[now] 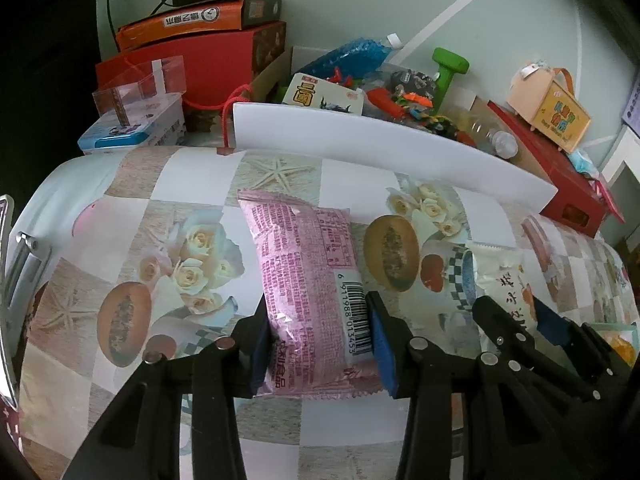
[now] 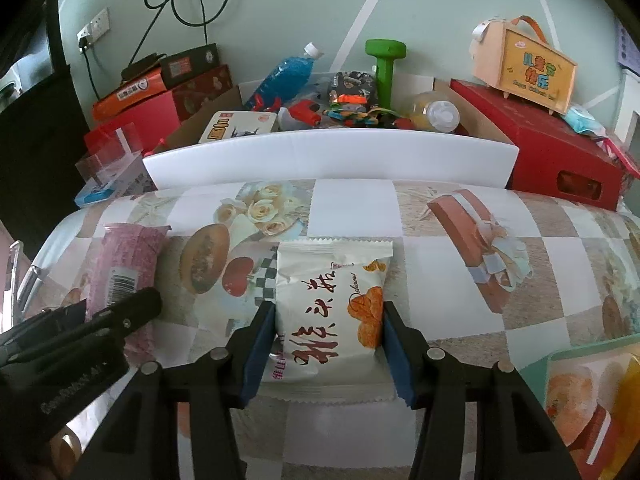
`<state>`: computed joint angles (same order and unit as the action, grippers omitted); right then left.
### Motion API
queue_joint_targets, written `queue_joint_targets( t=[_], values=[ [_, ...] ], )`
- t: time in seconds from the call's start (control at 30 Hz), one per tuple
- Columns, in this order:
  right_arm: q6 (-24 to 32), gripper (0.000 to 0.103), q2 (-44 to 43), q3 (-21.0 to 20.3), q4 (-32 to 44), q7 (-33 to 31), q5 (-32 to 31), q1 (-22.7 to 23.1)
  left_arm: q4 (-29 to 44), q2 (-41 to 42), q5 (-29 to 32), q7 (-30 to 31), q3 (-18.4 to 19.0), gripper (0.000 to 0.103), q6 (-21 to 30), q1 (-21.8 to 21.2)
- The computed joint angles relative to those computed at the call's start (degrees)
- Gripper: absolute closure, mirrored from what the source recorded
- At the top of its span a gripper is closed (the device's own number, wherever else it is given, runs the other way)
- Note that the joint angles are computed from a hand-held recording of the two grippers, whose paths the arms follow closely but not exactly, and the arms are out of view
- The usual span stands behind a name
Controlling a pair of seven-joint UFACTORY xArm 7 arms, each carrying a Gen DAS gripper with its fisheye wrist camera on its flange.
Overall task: Organize snacks
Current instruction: 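Close the left gripper on the pink wafer bag while the right grips the white bag, then lift the pink bag and white bag and carry both over the tray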
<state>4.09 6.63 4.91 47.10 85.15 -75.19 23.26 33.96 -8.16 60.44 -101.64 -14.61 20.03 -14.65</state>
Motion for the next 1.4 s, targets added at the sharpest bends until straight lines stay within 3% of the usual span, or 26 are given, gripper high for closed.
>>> queue_joint_targets(
  t=[0.5, 0.67, 0.77, 0.9, 1.07, 1.2, 1.4],
  values=[
    [0.75, 0.048, -3.47, 1.74, -2.19, 0.54, 0.23, -1.45, -1.17, -3.53, 3.98, -5.03, -1.56, 0.060, -2.10, 1.53],
    [0.12, 0.048, -4.64, 2.63, -3.33, -1.97, 3.10, -2.18, -2.38, -4.14, -0.37, -3.00, -1.22, 0.060, -4.69, 1.82],
    [-0.02, 0.048, -5.79, 3.51, -4.81, -8.01, 9.81, -2.51, -2.93, -5.16, -7.01, 1.93, -1.58, 0.060, -4.00, 1.05],
    [0.00, 0.048, -10.27, 4.76, -8.69, -23.74, 27.80, -2.50, -4.00, -8.20, -16.20, 8.18, -2.45, 0.060, -1.90, -0.27],
    [3.38, 0.048, -18.55, 3.70, -13.66, -36.11, 42.73, 0.49, -4.32, -12.86, -25.94, 15.52, -4.15, 0.060, 2.46, -2.43],
    [7.74, 0.048, -25.16, 2.34, -17.01, -42.88, 51.35, 2.81, -3.78, -17.11, -31.91, 20.01, -6.33, 0.060, 6.45, -4.06],
    [13.33, 0.048, -34.75, 2.86, -21.31, -48.37, 59.34, 2.77, -3.81, -21.72, -37.40, 22.86, -9.36, 0.060, 10.21, -5.81]
  ],
)
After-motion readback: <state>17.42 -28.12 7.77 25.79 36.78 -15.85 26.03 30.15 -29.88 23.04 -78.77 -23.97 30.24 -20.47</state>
